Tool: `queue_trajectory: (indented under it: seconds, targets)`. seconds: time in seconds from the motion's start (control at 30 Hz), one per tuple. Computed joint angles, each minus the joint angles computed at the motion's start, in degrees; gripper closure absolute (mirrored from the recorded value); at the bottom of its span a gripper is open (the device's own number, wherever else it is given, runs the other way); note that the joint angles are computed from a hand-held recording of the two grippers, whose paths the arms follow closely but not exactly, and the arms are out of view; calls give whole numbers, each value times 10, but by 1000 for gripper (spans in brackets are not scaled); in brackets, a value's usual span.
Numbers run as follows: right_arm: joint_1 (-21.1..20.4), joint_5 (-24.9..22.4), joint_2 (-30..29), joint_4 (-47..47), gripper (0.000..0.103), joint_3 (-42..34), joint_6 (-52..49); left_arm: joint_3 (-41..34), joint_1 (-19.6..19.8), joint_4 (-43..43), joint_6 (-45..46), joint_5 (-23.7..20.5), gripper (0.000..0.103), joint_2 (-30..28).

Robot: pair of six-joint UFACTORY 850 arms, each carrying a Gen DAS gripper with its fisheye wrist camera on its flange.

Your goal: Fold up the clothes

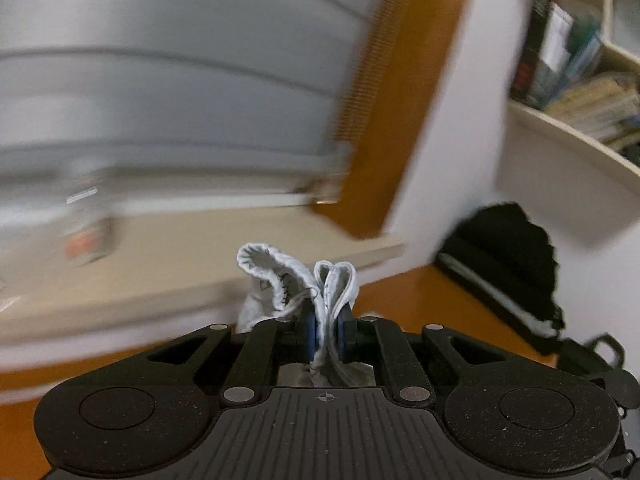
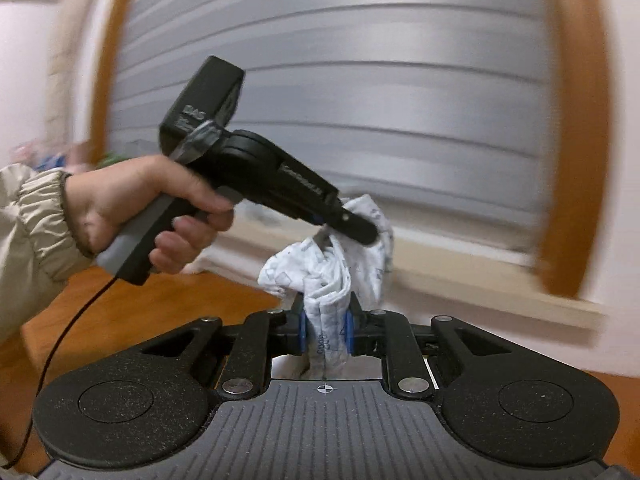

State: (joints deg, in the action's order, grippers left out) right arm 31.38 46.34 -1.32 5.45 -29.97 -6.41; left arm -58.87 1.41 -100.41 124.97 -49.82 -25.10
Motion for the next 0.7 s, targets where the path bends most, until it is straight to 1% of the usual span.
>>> queue_trajectory:
  seconds: [0.07,0.1,0.13,0.17,0.23,0.3,0.33,0.43,0.53,0.63,0.7]
  targets:
    - [-49,-17,25,-14,83,23,34,-7,-70,-22,7,49,90,1]
    - [-69,-20,31,-8,82,34,42,-15,-104,-31,11,77,86,-4]
    - [-90,-23,30,4,80,43,40,-22,-133,-48,24,101,81,-10]
    - [-110,-30,26,12,78,49,38,-27,-149,-58,29,108,79,-17]
    - [-142,-54,2,34,59,48,21,-36,-162,-65,27,104,67,-28]
    - [-164,-56,-21,50,57,47,12,-39,-163,-76,32,106,64,-38]
    - [-175,-57,-29,32,57,45,25,-43,-160,-75,30,109,64,-44]
    - [-190,-54,-45,-13,57,33,66,-49,-141,-79,33,121,64,-63]
    - [-175,-61,-53,-46,56,13,86,-60,-111,-65,20,124,64,-83]
    - [-155,-95,-82,-84,56,-36,98,-69,-83,-61,24,128,64,-103]
    - [-150,-125,-105,-118,56,-76,121,-75,-61,-50,17,118,64,-116]
